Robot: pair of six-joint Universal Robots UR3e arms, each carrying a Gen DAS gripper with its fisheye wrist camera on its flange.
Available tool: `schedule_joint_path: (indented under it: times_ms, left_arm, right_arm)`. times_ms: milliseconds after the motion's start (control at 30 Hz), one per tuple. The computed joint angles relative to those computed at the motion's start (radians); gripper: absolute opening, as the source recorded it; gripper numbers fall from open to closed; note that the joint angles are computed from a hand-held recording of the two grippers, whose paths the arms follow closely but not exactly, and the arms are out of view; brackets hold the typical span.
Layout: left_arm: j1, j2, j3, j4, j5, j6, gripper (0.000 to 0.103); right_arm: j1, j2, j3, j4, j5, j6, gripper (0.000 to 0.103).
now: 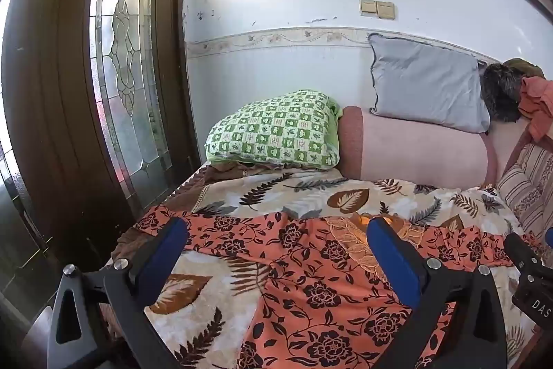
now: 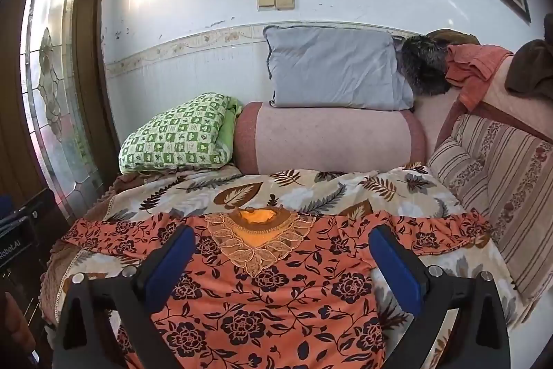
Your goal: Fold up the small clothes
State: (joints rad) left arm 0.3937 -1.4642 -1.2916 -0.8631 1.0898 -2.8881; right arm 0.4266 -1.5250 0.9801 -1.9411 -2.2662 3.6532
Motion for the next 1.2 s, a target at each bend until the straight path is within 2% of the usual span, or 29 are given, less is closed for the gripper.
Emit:
schedule_joint_path:
  times_ms: [33,67,100,200,267,333,400,700,1200]
  left_arm:
    - [0.002,0.0,0.017,-0.028,0.0,0.009,0.103]
    - [-0.016,-0.02,0.075,-0.122,0.041,0.035,0.103]
    - [-0.02,-0.027,0.092,-0.136,0.047,0.038,0.103]
    - [-0.024,-0.03,0.069,-0.104,0.054,0.033,0.103]
    - [-0.015,-0.007,0.018,-0.059,0.036,0.032,0.103]
    - [-0.021,-0.006,0.004,-0.047,0.043,0.031,0.103]
    - [-0.024,-0.004,-0.006,-0.044,0.043,0.035,0.103]
    - [-0.063,0.004,-0.006,-0.062,0.063,0.054,0.103]
    - [-0.072,0.035,-0.023,-0.089,0.055,0.093,0.103]
  right_arm:
    - [0.002,0.005,-0.009,0.012,-0.007,0.004,0.102]
    - [0.003,0.005,-0.012,0.015,-0.011,0.007,0.102]
    - [0.003,0.003,-0.01,0.014,-0.013,0.009,0.102]
    - [-0.015,-0.008,0.009,0.022,0.009,0.019,0.102]
    - [0.002,-0.005,0.015,0.027,-0.012,0.03,0.102]
    - [0.01,0.022,-0.041,0.083,-0.017,0.051,0.102]
    - [0.002,0.011,-0.024,0.087,-0.006,0.062,0.102]
    - [-0.015,0.012,-0.032,0.173,0.0,0.094,0.102]
    - [-0.002,0.025,-0.063,0.217,-0.011,0.105,0.102]
